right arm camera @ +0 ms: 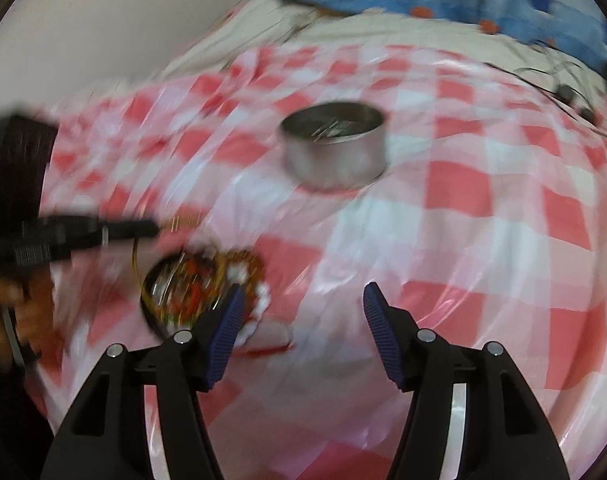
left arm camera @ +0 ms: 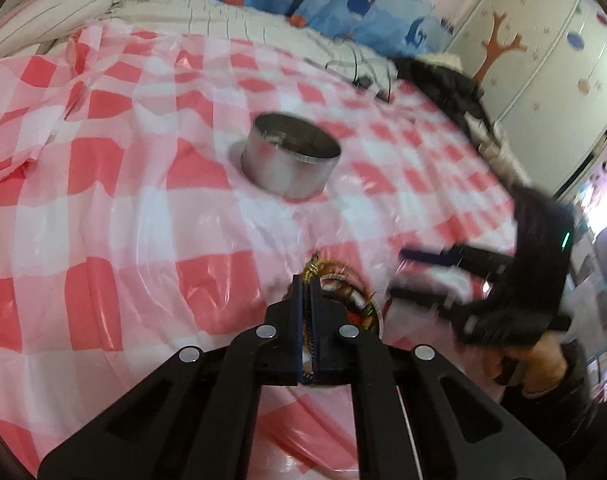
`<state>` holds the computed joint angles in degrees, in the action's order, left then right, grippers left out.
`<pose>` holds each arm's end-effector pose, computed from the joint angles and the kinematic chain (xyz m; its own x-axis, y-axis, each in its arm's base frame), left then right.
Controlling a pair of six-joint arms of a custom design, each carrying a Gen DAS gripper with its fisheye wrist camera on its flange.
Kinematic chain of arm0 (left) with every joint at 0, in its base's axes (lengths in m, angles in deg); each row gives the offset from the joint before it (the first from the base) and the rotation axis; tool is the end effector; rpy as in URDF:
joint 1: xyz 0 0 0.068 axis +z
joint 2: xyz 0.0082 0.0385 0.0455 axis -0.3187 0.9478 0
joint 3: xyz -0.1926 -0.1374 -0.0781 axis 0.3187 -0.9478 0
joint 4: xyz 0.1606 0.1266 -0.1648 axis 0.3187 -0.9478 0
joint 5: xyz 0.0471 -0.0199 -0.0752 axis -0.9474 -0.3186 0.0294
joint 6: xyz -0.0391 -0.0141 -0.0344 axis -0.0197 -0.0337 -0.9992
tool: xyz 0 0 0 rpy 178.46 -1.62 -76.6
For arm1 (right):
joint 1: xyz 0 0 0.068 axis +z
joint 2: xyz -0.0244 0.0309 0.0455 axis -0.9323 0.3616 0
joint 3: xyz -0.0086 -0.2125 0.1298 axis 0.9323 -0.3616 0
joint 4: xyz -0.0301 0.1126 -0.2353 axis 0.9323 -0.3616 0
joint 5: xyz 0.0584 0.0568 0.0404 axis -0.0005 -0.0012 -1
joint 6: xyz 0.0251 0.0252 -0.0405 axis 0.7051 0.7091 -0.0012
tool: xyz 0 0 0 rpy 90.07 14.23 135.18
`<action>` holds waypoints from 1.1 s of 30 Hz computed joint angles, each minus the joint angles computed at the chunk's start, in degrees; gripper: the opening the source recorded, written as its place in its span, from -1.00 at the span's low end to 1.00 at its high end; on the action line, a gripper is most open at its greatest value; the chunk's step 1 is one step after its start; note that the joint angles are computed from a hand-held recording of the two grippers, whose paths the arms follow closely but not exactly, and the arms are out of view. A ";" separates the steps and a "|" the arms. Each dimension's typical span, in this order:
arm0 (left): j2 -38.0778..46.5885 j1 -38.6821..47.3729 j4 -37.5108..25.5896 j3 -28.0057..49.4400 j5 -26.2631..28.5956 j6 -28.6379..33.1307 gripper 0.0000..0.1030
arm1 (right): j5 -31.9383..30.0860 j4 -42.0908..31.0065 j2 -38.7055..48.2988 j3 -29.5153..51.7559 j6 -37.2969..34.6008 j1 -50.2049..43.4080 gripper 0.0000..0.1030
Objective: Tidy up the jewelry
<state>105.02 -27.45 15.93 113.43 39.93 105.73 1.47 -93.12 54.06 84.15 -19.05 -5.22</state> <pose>0.2500 -0.0629 0.1245 -0.7201 0.3839 -0.5780 0.6692 0.6045 -0.4322 0.1268 0.2211 0.1014 -0.8243 0.0428 -0.5645 -0.0660 0.9831 0.1708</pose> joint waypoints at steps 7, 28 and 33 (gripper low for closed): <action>-0.68 1.67 1.51 0.22 0.97 -2.04 -0.95 | -2.45 -1.25 9.15 6.03 -5.06 1.26 0.22; 1.22 4.59 -1.40 1.64 13.25 -0.46 -0.95 | 1.74 -1.90 -2.37 -0.68 -1.64 0.32 -0.93; 1.33 4.51 -0.99 1.68 12.14 -0.48 -0.95 | 2.51 -3.15 -1.28 0.51 -2.07 0.99 0.29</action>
